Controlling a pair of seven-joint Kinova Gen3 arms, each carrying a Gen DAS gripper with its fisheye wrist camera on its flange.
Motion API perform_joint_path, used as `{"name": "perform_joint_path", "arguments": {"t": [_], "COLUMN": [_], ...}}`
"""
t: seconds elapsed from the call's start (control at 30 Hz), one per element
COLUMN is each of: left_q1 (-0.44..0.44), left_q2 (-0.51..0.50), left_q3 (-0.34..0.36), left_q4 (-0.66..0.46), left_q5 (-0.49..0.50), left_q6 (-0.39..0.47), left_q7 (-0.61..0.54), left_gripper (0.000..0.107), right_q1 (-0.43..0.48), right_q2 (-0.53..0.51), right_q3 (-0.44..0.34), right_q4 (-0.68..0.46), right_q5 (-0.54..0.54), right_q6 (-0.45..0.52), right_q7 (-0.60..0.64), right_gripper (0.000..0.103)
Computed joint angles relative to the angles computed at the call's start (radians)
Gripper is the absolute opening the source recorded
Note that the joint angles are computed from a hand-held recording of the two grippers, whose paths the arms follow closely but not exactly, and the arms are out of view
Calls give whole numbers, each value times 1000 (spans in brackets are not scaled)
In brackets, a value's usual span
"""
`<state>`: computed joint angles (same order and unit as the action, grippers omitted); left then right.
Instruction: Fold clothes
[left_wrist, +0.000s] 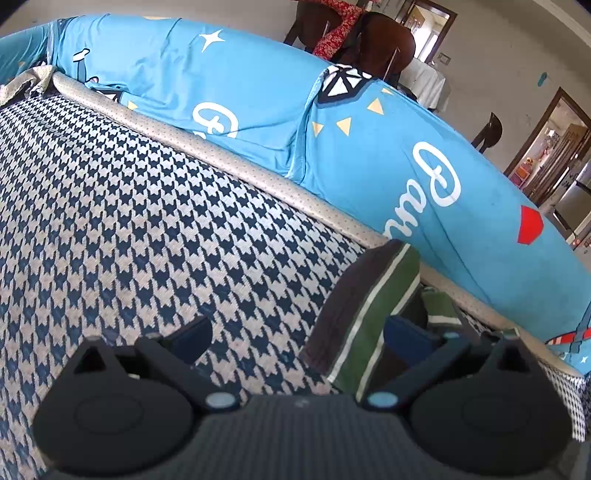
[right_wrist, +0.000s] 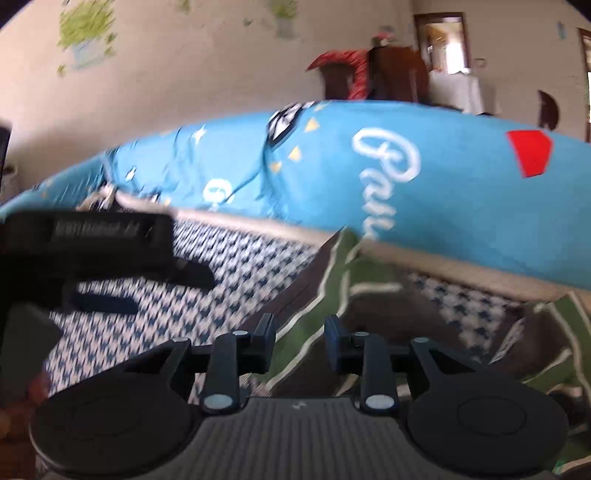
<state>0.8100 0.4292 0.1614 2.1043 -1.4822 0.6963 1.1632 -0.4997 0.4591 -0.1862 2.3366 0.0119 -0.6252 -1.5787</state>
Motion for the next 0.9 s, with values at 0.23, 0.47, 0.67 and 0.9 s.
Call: {"name": "perform_joint_path", "arguments": {"t": [0.23, 0.47, 0.67, 0.9], "left_q1": [-3, 2, 2, 7], "left_q2": [2, -4, -7, -33], "left_q3": [-12, -24, -30, -27], "left_q4": [-8, 2, 13, 11], "left_q5": [51, 67, 68, 95], "left_q6": [-19, -31, -40, -6], "left_q7": [-66, -91, -85, -125], "left_gripper": [103, 103, 103, 103], "right_q1": [-67, -172, -264, -203], "right_q2": [30, 72, 118, 125], "right_q3": [31, 85, 119, 55], "right_q4": [-11, -27, -17, -4], "right_q5": [-49, -164, -315, -288], "right_q6": [22, 18, -83, -146], "right_q7": [74, 215, 335, 280], "right_gripper": [43, 45, 45, 9]}}
